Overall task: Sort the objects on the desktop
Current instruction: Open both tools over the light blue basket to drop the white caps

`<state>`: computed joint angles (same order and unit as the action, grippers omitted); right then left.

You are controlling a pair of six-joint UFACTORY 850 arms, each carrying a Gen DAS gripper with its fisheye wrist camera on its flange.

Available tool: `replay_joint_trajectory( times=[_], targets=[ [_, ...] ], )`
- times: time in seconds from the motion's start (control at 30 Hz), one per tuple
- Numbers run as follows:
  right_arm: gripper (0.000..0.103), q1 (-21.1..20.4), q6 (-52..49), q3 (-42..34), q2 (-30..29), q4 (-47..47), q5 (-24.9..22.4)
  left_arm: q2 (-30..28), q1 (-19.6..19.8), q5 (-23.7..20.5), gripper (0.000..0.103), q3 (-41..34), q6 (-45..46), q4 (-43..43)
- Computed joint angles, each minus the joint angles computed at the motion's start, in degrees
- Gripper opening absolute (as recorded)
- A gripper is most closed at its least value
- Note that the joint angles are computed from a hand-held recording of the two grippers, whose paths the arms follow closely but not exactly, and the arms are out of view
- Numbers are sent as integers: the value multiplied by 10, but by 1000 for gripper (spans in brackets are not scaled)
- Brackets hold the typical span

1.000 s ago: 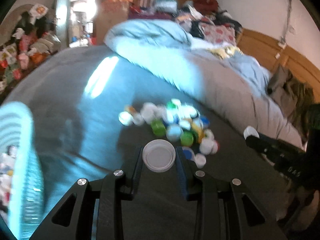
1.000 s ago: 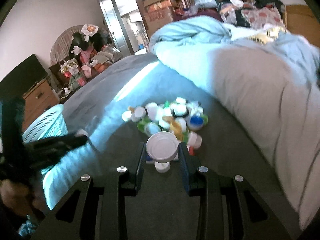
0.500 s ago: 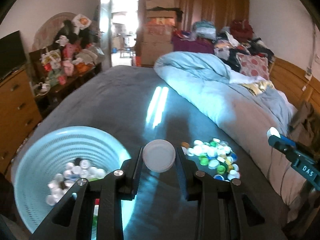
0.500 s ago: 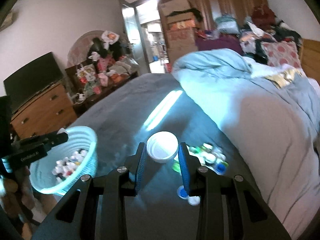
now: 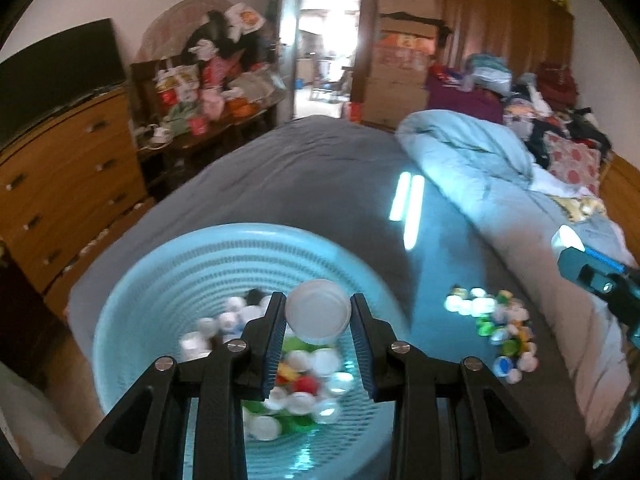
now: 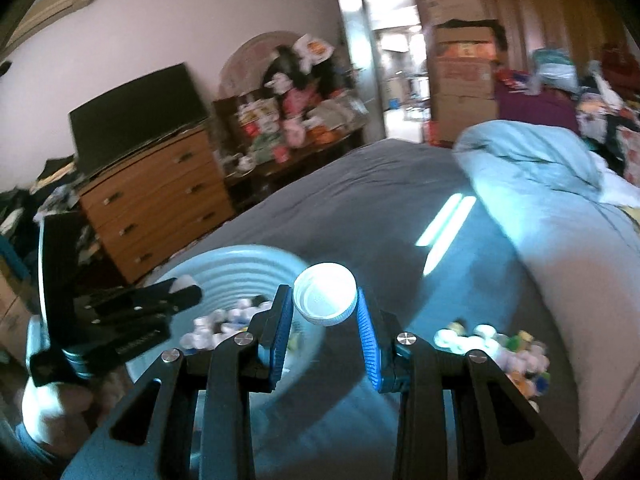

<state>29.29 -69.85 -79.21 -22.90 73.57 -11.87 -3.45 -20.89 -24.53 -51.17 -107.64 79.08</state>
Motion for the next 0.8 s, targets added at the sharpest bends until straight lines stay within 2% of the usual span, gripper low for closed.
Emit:
replay_joint_trajectory(
  times=[0.07, 0.33, 0.8],
  targets=[
    [29, 13, 66, -27, -21, -74, -15, 0, 17, 15, 34, 7, 12, -21],
    [29, 38, 235, -104, -92, -243, -100, -19, 53, 35, 34, 21, 98, -112],
    [29, 56, 285, -138, -118, -299, -120, -38, 77, 46, 34, 23, 121, -128]
  ],
)
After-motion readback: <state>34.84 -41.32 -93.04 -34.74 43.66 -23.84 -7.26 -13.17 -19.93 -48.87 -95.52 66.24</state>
